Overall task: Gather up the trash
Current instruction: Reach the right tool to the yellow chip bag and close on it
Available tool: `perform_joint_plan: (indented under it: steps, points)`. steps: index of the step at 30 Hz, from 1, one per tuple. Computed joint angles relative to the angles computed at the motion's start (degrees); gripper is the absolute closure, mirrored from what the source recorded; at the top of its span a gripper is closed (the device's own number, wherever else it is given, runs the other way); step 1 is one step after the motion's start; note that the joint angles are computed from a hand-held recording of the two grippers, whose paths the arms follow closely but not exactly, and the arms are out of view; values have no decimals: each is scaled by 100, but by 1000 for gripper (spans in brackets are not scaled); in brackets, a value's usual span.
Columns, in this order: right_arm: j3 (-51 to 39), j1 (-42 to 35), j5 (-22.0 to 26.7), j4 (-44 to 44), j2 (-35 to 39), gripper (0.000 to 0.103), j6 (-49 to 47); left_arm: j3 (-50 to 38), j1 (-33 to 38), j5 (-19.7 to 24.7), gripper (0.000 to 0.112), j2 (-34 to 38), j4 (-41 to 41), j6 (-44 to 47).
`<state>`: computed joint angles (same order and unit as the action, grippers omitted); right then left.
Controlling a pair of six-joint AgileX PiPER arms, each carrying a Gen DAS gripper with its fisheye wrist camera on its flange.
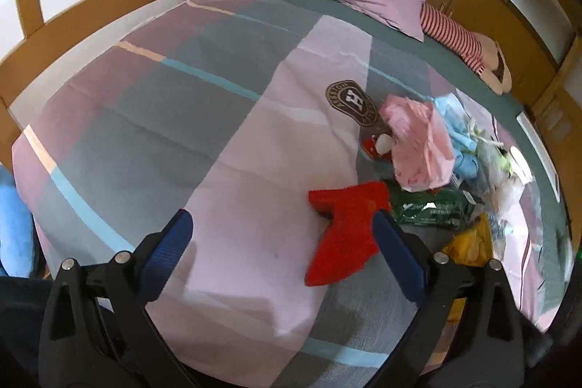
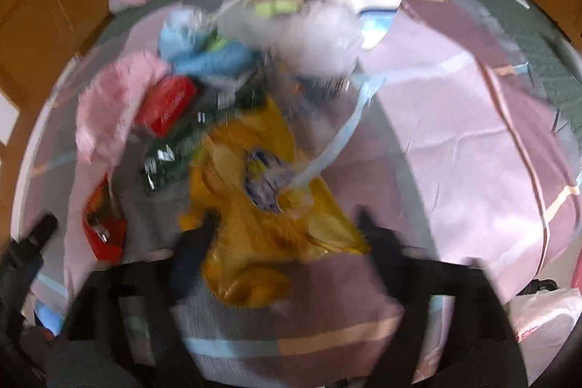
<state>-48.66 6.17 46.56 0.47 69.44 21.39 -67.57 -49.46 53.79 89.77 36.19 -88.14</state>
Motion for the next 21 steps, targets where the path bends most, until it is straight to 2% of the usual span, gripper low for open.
perform_joint_plan:
  steps: [1, 4, 8, 13, 16, 18, 21]
  points:
    - [74, -22, -19, 195, -128, 54, -187, 4, 31, -8, 15, 8, -14, 5]
    - [170, 148, 191, 175, -560, 60, -162, -43, -31, 98, 15, 28, 39, -10]
    - [448, 478, 392, -227, -1387, 61, 319, -269, -239, 387, 14, 196, 250, -32]
    - [587, 285, 641, -114, -1798, 61, 205, -529, -424, 625, 14, 394, 405, 98]
    - [712, -107, 590, 284, -1950, 61, -249, -568, -412, 635, 14, 425, 374, 162]
    - [740, -104, 581, 210, -1976, 61, -184, -514, -373, 584, 14, 388, 340, 134]
    - [753, -450, 650, 641, -2137, 61, -549, -249, -192, 333, 14, 191, 276, -44]
